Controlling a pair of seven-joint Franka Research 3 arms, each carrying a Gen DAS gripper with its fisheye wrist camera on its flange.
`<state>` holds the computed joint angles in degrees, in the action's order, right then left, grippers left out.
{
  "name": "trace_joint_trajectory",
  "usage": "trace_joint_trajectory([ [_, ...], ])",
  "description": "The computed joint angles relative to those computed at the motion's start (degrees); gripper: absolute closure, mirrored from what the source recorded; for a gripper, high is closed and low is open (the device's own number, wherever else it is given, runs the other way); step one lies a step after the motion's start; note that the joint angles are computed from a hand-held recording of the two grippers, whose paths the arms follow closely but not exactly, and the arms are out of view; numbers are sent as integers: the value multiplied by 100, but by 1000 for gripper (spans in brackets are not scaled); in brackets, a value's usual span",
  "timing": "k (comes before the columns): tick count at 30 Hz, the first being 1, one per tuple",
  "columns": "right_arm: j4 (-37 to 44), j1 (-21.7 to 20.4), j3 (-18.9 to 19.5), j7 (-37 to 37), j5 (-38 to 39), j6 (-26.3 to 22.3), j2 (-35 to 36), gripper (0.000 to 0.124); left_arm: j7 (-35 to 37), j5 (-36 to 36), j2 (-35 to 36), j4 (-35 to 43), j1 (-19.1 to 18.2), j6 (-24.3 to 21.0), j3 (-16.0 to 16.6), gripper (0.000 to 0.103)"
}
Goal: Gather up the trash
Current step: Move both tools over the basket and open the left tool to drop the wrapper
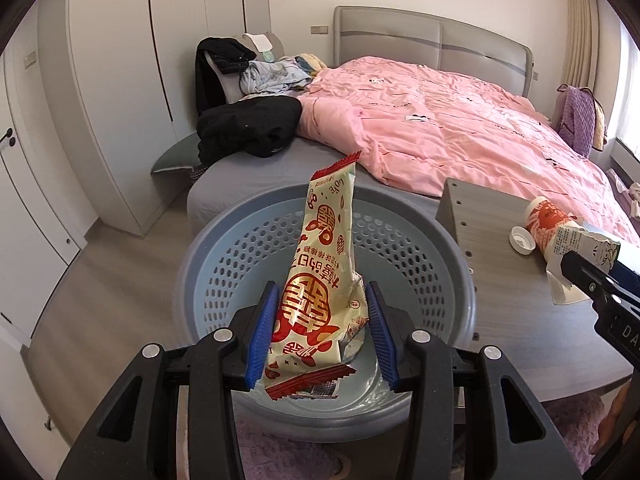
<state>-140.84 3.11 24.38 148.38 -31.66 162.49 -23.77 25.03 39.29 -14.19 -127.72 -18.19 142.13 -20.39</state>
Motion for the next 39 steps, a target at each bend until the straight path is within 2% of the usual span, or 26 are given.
trace_joint_trajectory([
  [4, 413, 264, -77, -353, 58, 239, 501, 45, -41, -45, -166, -133, 85, -76, 76, 60],
  [8, 773, 657, -328, -828, 236, 391, 982, 45, -6, -128, -203, -200, 175, -83, 138, 60],
  [13, 1078, 1375, -867, -1882, 1059, 515, 1503, 44, 61, -234, -125, -236, 247, -34, 193, 60],
  [20, 1365, 1844, -1228, -2808, 1817, 475, 1924, 44, 159, -386, 28, -238, 323, 83, 289, 60],
  [25, 1475, 1986, -1349, -3125, 2110, 439, 2046, 43, 212, -464, 98, -234, 362, 173, 332, 60],
  [29, 1515, 2006, -1393, -3106, 2060, 494, 2089, 40, 166, -381, 93, -230, 406, 201, 318, 58],
  [33, 1507, 1990, -1415, -2962, 1925, 574, 2089, 30, 81, -275, 32, -250, 423, 148, 280, 38],
  [39, 1474, 1991, -1408, -2945, 1965, 542, 2059, 30, 46, -280, -8, -265, 414, 20, 280, 34],
])
